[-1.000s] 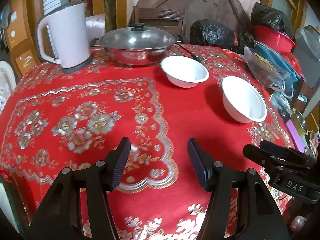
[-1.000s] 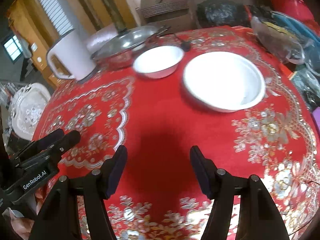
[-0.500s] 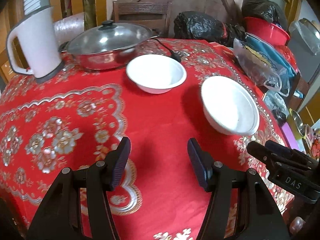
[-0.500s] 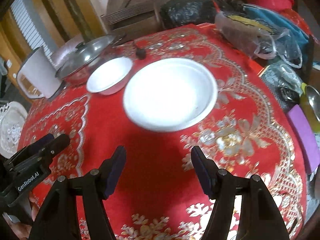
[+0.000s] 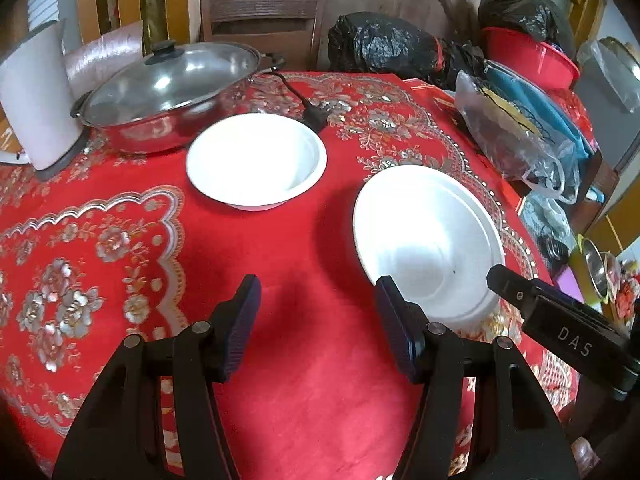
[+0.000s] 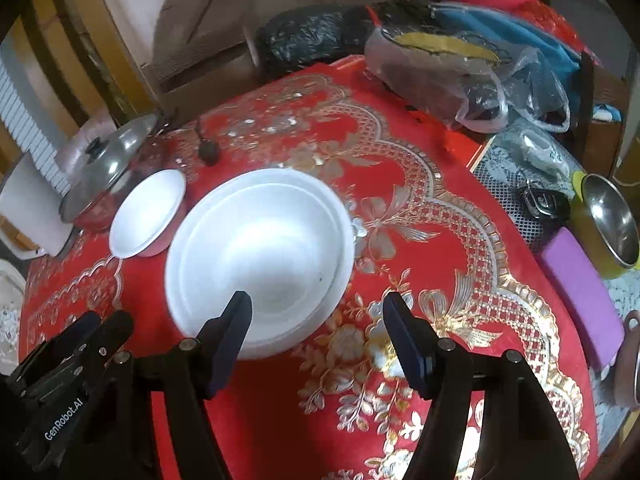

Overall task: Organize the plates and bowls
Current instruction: 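Grasp the large white enamel bowl rim with both tools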

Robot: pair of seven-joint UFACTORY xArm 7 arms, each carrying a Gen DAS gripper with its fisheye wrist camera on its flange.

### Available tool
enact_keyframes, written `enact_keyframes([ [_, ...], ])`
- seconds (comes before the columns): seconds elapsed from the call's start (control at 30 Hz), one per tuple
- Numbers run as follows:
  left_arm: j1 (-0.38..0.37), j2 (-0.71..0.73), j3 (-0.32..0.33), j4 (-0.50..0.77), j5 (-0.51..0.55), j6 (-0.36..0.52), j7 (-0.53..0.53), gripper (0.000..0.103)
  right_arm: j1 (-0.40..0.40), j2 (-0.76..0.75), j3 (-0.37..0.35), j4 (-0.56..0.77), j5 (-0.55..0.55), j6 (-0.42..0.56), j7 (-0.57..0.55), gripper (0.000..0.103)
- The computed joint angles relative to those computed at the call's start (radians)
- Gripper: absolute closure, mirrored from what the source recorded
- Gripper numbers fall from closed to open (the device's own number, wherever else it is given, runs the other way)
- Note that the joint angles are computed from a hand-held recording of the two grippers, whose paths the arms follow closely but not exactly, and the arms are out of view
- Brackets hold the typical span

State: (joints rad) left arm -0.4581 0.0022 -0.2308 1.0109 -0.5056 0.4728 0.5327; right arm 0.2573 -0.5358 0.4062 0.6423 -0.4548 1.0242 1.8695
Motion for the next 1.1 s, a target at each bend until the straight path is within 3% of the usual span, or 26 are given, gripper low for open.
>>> enact_keyframes([
  [0.4, -0.027, 0.098, -0.033, 0.062, 0.144, -0.022, -0.132, 0.043, -0.057, -0.059, -0.052, -0.111, 0.017, -0.151, -0.029, 0.034],
  [0.8, -0.04, 0.14, -0.044, 0.08, 0.239, -0.032, -0.203, 0.043, -0.087, -0.011, -0.05, -0.085, 0.004, -0.152, -0.107, 0.035],
  [0.9, -0.049, 0.148, -0.043, 0.079, 0.281, -0.044, -0.229, 0.043, -0.087, -0.001, -0.053, -0.083, -0.002, -0.159, -0.12, 0.043],
  [1.03, -0.051, 0.157, -0.049, 0.075, 0.304, -0.065, -0.237, 0.046, -0.087, 0.013, -0.061, -0.088, -0.004, -0.176, -0.132, 0.064],
  [1.1, -0.052, 0.166, -0.051, 0.083, 0.313, -0.052, -0.237, 0.068, -0.087, 0.016, -0.067, -0.1, -0.004, -0.203, -0.133, 0.069],
])
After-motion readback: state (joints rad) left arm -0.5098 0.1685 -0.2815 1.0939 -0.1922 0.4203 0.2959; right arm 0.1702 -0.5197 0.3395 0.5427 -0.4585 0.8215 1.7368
